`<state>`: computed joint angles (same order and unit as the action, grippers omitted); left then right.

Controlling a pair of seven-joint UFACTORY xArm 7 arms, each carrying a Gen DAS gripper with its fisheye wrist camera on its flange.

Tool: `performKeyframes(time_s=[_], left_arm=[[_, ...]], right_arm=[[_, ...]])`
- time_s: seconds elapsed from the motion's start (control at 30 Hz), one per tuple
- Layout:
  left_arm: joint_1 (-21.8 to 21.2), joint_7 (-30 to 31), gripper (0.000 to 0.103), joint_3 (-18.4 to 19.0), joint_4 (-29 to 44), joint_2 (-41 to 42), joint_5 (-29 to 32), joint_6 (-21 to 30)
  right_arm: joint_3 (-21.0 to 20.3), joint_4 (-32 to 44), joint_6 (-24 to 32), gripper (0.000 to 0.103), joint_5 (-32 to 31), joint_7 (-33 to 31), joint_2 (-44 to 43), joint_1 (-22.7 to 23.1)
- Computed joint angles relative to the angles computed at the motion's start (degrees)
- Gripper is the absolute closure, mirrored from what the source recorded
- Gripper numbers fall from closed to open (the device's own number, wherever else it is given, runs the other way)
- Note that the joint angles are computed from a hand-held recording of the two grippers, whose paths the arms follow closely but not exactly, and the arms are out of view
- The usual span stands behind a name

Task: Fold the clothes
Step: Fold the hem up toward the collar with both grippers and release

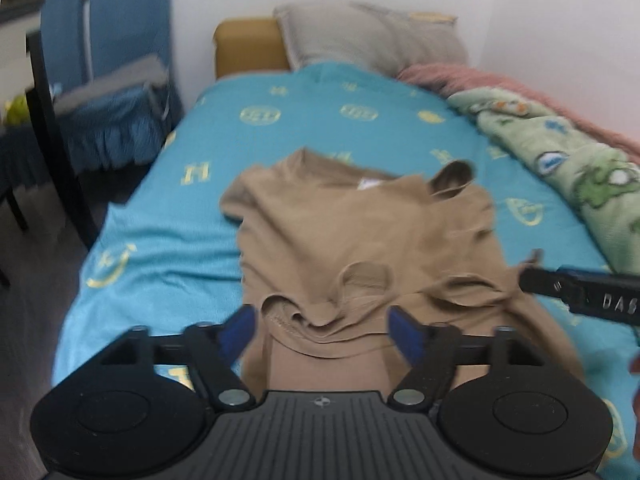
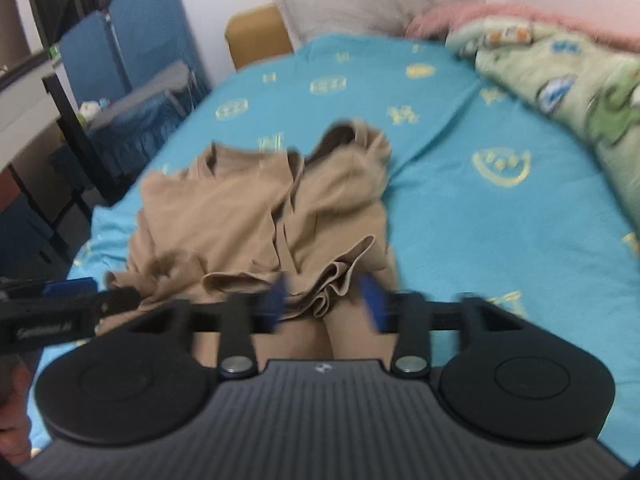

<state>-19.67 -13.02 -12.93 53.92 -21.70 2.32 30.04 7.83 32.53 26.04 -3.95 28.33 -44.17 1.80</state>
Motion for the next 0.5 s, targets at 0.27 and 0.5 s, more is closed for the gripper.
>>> performKeyframes(time_s=[0.27, 0.5], left_arm=[[-0.13, -2.42, 0.000, -0.88, -3.71, -14.40, -0.73, 2.26], [0.56, -3.88, 0.000, -2.17, -7.20, -24.65, -1.17, 5.01]], right_arm=[[1.24, 0.82, 6.93, 0.013, 0.12, 1.36, -13.60, 0.60], [4.98, 1.27, 13.48, 0.013, 0.21, 3.51, -23.19, 1.87]])
